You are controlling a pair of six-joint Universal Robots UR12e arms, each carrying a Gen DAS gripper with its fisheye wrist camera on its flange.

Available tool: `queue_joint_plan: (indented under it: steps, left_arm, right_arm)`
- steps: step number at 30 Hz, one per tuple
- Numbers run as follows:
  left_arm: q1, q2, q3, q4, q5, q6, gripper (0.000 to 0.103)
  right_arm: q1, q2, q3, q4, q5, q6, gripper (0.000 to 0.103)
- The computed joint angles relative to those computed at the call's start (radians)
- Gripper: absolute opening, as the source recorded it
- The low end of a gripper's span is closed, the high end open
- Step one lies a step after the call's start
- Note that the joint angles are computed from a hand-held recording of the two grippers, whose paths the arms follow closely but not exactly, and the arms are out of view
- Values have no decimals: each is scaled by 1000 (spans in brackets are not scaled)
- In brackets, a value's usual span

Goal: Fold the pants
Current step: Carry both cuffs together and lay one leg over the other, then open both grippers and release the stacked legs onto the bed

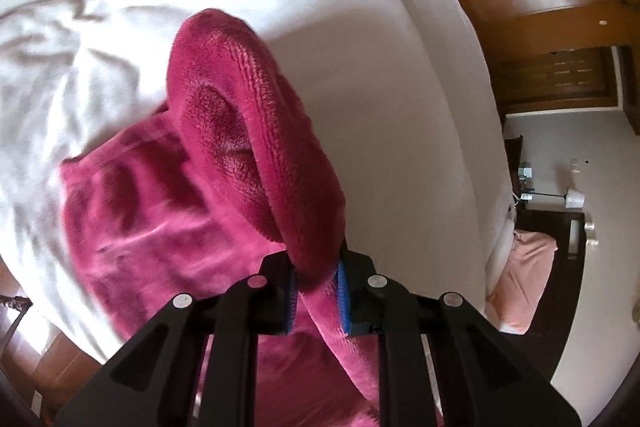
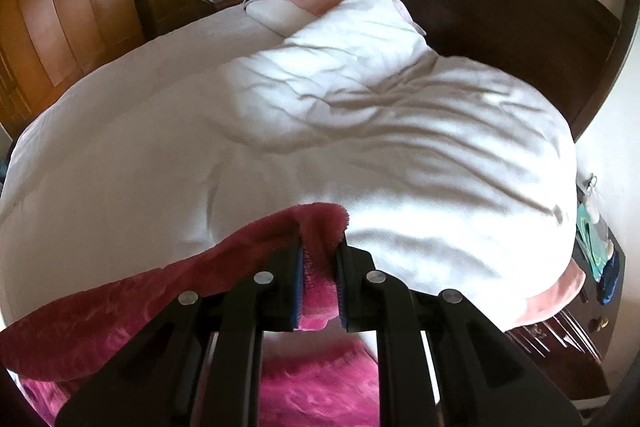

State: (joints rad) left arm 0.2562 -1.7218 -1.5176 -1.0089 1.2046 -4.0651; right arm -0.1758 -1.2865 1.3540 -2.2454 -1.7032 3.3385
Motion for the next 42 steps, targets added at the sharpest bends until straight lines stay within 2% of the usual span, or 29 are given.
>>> queue_joint_plan:
  steps: [3, 5, 8, 12, 18, 22, 29, 32, 33, 34, 36, 38, 42]
  left_arm:
    - [-5, 65, -87, -1, 20, -25, 15]
    - [-22, 79, -122, -5, 32, -57, 15]
    - [-26, 119, -179, -37, 53, -72, 15]
    - [-24, 162, -249, -36, 66, -91, 15]
    - [-19, 196, -307, -51, 88, -38, 15]
    - [-31, 185, -300, -85, 118, -10, 15]
    - [-56, 135, -236, -179, 190, 12, 14]
    - [-52, 140, -238, -203, 211, 19, 14]
    - [-49, 144, -242, -208, 217, 21, 14]
    - [-44, 149, -245, -212, 221, 23, 14]
    - [-37, 156, -249, -221, 233, 18, 14]
    - [-29, 164, -254, -228, 240, 15, 14]
    - [-21, 175, -258, -235, 249, 20, 14]
  right_arm:
    - [-20, -42, 59, 2, 30, -19, 13]
    - [-35, -72, 104, -5, 56, -44, 13]
    - [-50, -112, 166, -13, 80, -104, 13]
    - [-59, -150, 231, -25, 83, -190, 13]
    - [-73, -200, 331, -37, 83, -324, 13]
    - [-82, -228, 381, -22, 89, -349, 13]
    - [-79, -245, 432, -33, 66, -375, 15]
    - [-92, -249, 445, -22, 59, -375, 29]
    - [-95, -249, 444, -15, 55, -371, 38]
    - [-99, -253, 448, -8, 52, -365, 43]
    - [-114, -265, 459, 12, 62, -351, 44]
    - [-128, -275, 461, 46, 91, -332, 44]
    - [-182, -293, 458, 122, 254, -209, 46]
